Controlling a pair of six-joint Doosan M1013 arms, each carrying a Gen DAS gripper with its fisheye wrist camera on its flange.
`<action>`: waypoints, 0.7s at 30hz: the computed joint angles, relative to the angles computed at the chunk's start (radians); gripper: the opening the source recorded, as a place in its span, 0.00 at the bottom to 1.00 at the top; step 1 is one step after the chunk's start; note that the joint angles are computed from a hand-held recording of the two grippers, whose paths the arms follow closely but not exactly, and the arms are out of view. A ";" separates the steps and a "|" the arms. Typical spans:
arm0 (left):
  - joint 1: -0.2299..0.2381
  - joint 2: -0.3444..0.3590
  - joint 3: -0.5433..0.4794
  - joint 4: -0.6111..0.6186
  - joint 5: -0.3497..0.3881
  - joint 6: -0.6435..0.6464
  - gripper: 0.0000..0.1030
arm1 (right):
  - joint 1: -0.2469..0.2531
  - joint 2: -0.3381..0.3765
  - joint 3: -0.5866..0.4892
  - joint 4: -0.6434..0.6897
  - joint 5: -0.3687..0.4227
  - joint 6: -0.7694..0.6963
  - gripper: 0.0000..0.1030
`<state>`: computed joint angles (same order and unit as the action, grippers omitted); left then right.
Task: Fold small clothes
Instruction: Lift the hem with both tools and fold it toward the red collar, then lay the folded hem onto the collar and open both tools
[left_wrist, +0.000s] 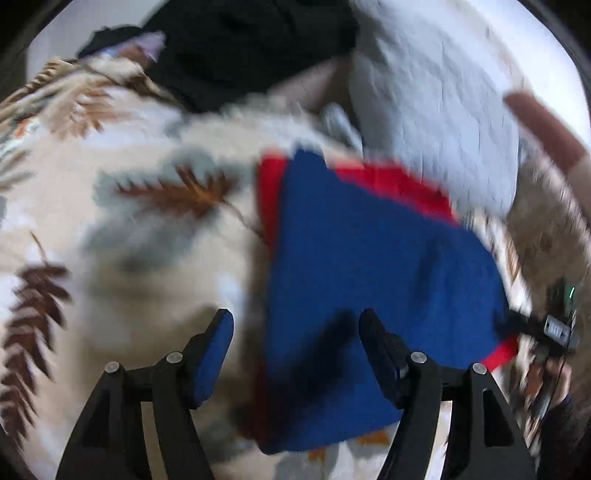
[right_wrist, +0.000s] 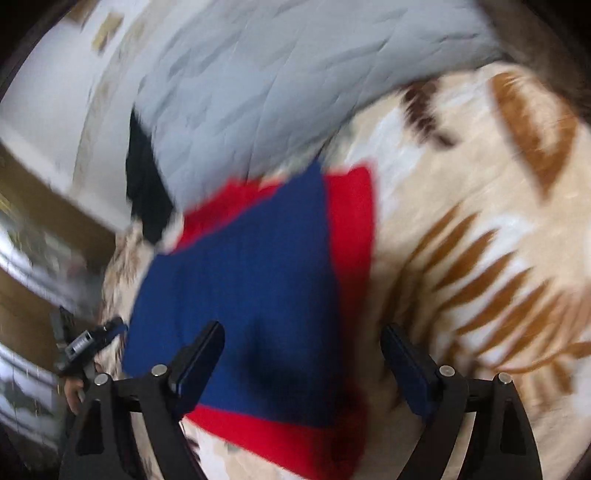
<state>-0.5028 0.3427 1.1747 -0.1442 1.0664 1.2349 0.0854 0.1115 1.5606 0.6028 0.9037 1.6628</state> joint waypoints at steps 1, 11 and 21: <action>-0.009 0.005 0.000 0.029 0.009 -0.013 0.69 | 0.018 0.011 -0.017 -0.051 0.018 0.026 0.78; -0.053 0.009 -0.150 0.111 0.118 -0.091 0.14 | 0.046 0.012 -0.144 -0.142 0.163 0.148 0.21; -0.084 -0.207 0.216 0.015 0.182 -0.092 0.26 | 0.043 -0.208 0.129 -0.051 0.294 0.126 0.50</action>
